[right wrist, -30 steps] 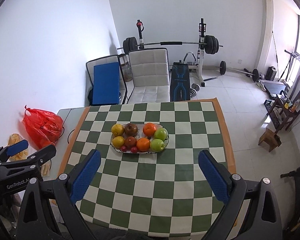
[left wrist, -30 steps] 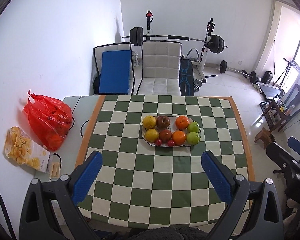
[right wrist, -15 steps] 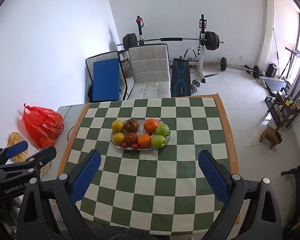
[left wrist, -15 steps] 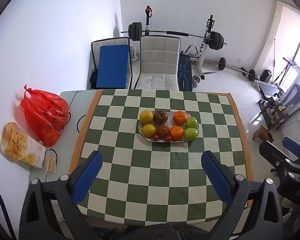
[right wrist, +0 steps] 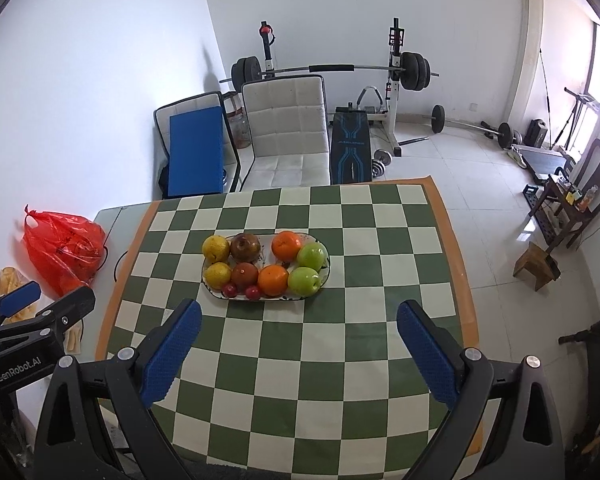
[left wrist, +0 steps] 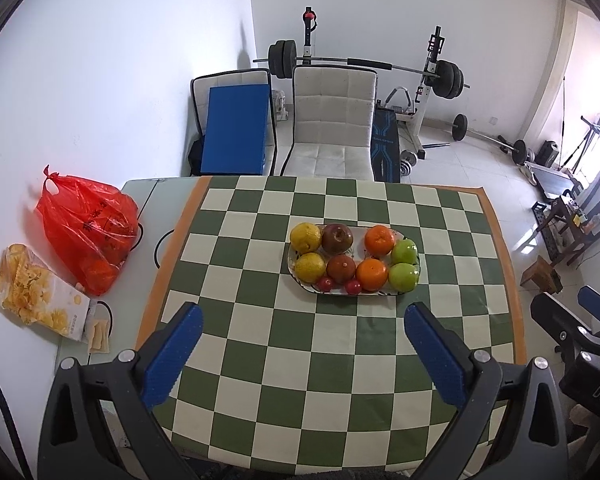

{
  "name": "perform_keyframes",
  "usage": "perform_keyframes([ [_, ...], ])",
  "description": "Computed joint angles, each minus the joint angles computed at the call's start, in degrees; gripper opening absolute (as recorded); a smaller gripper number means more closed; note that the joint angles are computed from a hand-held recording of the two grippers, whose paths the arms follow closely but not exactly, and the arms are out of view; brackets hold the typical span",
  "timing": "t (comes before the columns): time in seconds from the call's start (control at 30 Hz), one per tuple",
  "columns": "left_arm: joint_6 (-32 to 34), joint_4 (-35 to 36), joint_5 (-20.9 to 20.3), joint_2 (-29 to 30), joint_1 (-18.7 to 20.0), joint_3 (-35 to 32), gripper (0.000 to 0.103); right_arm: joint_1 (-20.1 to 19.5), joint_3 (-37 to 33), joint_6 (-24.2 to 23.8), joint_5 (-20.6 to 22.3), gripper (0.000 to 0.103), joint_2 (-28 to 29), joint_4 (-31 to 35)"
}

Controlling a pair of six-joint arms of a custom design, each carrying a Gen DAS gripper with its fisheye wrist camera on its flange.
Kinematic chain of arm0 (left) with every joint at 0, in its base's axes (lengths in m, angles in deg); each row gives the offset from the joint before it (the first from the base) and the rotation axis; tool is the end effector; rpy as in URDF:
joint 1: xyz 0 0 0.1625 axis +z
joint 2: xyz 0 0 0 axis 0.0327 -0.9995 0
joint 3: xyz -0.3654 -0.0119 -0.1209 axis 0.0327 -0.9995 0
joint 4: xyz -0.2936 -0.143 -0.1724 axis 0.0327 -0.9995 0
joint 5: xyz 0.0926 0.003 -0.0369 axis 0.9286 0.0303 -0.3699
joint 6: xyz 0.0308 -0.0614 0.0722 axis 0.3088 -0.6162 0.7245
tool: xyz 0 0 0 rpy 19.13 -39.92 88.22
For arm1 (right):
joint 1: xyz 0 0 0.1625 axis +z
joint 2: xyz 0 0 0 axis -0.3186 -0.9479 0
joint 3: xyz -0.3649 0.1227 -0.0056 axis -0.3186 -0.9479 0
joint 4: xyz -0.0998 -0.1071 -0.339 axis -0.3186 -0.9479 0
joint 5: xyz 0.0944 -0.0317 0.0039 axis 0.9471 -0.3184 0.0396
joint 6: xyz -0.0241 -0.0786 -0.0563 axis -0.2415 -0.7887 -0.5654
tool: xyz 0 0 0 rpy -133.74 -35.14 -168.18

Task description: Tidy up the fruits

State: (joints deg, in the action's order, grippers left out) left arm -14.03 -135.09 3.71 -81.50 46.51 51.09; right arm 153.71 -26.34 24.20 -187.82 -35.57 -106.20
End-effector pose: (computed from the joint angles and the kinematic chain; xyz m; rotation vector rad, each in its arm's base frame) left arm -0.2659 -0.6013 0.4480 0.7556 2.3361 -0.5047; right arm 0.5483 -0.4835 0.2080 -0.2507 -2.1510 0.9575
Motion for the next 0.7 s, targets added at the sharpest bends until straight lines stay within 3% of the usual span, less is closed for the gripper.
perform_keyframes([
  [0.43, 2.5, -3.0, 1.2, 3.1, 2.8, 1.7, 0.103, -5.3, 5.5, -8.3, 1.1, 0.100, 0.5, -11.3],
  [0.7, 3.7, -5.1, 1.8, 3.6, 3.2, 2.4, 0.103, -6.6, 6.0, -10.0, 1.0, 0.100, 0.9, -12.2],
])
